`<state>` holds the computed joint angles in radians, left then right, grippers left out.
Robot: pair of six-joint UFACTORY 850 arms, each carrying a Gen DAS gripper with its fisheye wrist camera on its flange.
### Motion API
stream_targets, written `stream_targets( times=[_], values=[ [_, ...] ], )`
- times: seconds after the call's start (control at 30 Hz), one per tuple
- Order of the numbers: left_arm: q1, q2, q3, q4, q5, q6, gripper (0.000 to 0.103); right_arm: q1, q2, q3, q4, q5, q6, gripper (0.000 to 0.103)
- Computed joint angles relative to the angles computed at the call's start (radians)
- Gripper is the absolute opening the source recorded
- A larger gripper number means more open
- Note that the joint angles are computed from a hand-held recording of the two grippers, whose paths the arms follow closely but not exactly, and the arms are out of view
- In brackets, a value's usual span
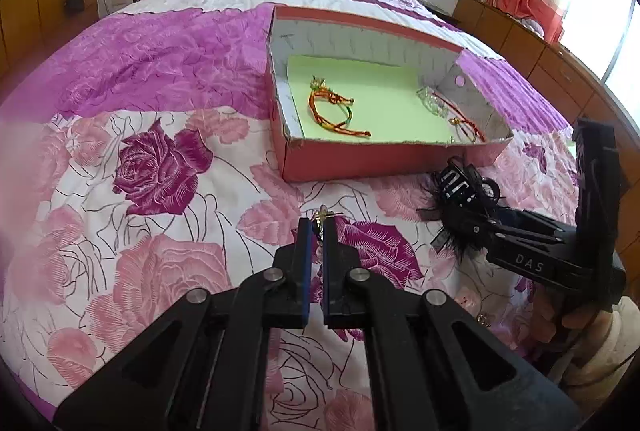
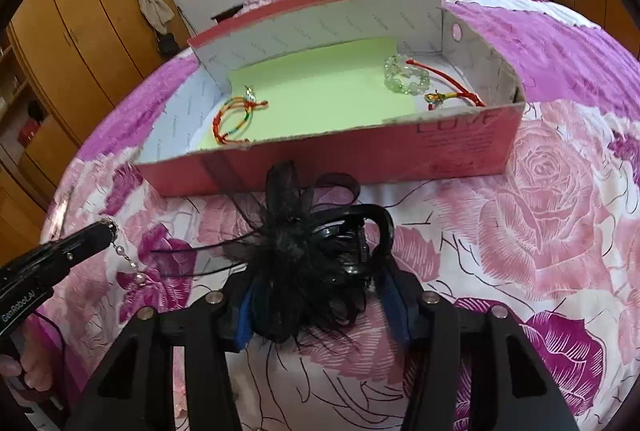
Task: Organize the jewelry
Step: 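Grasp the gold earring with the left tool while the right tool grasps the black feathered clip, then carry both items into the red box and open both tools to release them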
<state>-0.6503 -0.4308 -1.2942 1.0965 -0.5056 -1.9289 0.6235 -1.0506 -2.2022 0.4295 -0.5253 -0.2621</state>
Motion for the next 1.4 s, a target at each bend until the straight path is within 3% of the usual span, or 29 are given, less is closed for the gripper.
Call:
stream_targets(
  times=[0.4, 0.67, 0.97, 1.2, 1.4],
  values=[
    [-0.016, 0.011, -0.027, 0.068, -0.055, -0.03, 0.0, -0.021, 0.153, 0.224, 0.222, 0.136, -0.236, 0.054],
    [-0.016, -0.005, -0.083, 0.129, -0.103, -0.031, 0.0, -0.03, 0.218, 0.29, 0.357, 0.205, -0.386, 0.054],
    [-0.001, -0.052, -0.161, 0.199, -0.148, -0.052, 0.0, -0.033, 0.186, 0.201, 0.333, 0.235, -0.383, 0.054],
    [0.018, -0.119, -0.241, 0.254, -0.188, -0.058, 0.0, -0.032, 0.101, 0.052, 0.246, 0.25, -0.308, 0.054],
    [0.035, -0.185, -0.305, 0.281, -0.224, -0.068, 0.0, -0.025, -0.025, -0.137, -0.026, 0.266, -0.056, 0.054]
  ],
)
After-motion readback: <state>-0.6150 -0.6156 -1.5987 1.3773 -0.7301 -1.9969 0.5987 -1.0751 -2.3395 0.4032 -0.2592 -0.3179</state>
